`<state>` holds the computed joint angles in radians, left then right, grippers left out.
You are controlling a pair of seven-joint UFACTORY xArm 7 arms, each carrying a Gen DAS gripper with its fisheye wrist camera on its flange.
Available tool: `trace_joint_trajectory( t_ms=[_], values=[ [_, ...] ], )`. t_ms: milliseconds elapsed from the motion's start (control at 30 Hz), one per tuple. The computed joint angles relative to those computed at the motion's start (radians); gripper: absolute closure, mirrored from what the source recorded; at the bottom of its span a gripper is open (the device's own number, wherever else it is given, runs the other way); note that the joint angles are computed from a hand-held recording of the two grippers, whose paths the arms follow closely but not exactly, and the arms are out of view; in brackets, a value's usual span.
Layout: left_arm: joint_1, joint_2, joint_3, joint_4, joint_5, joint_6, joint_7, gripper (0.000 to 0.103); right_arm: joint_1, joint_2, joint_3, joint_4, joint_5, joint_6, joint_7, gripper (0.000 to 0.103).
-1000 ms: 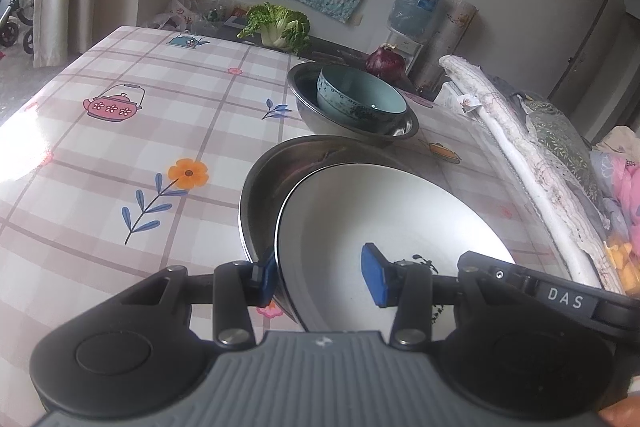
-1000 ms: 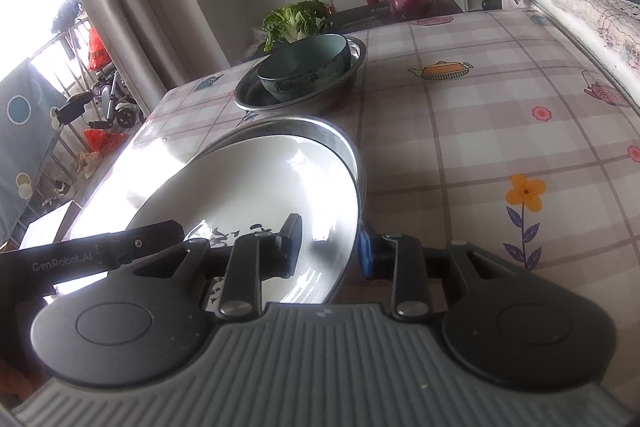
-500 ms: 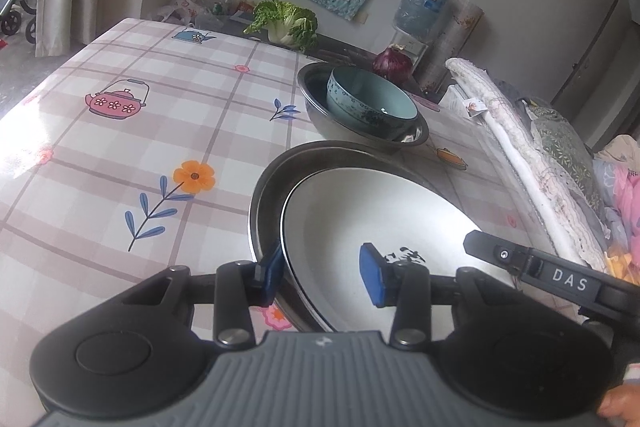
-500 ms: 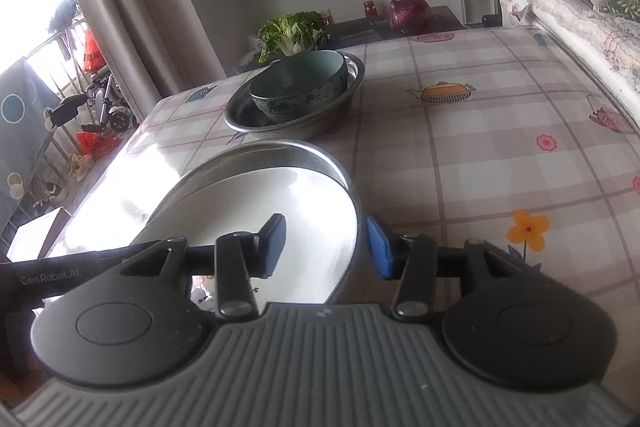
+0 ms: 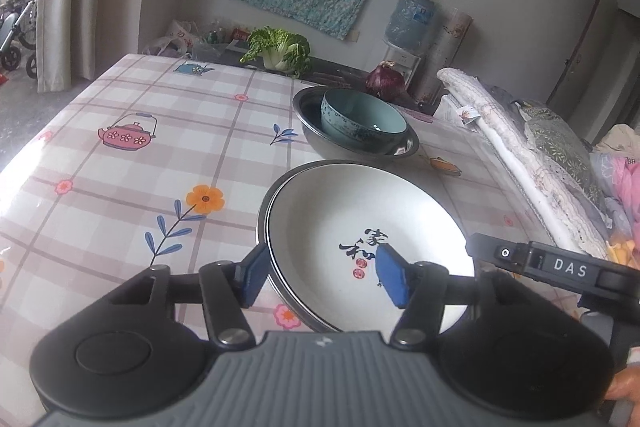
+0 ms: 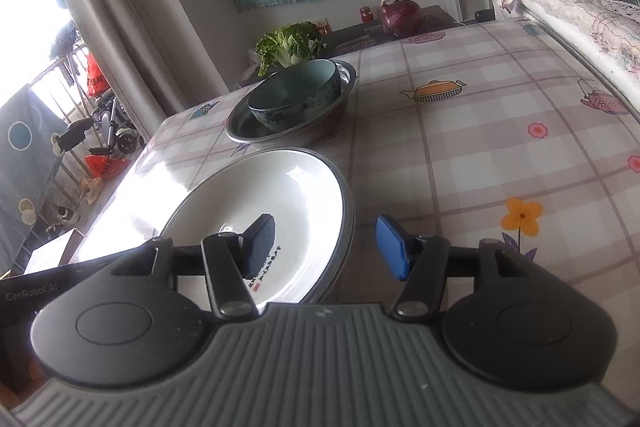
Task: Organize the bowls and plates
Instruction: 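Open both grippers to release the white printed plate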
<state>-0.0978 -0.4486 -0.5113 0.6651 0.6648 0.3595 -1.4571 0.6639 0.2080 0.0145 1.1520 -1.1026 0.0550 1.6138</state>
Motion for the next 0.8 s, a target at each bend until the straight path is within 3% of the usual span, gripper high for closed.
trace_joint_trajectory(
  t_ms=[300,567,700,800],
  values=[
    [-0.012,0.005,-0.003,0.016,0.012,0.029,-0.003,0.032,-0.016,-0.039,0.012,-0.034,-0.089,-0.009,0.093,0.040],
    [-0.030,0.046,0.031,0.079,0.014,0.066,0.047,0.031,-0.081,-0.088,0.051,-0.077,-0.118,-0.036,0.095,0.040],
    [-0.040,0.085,0.053,0.137,0.030,0.117,0.074,0.031,-0.128,-0.114,0.071,-0.097,-0.089,-0.060,0.036,0.040],
    [-0.048,0.117,0.076,0.172,0.055,0.126,0.075,0.031,-0.165,-0.118,0.092,-0.107,0.033,-0.074,-0.104,0.040]
  ],
)
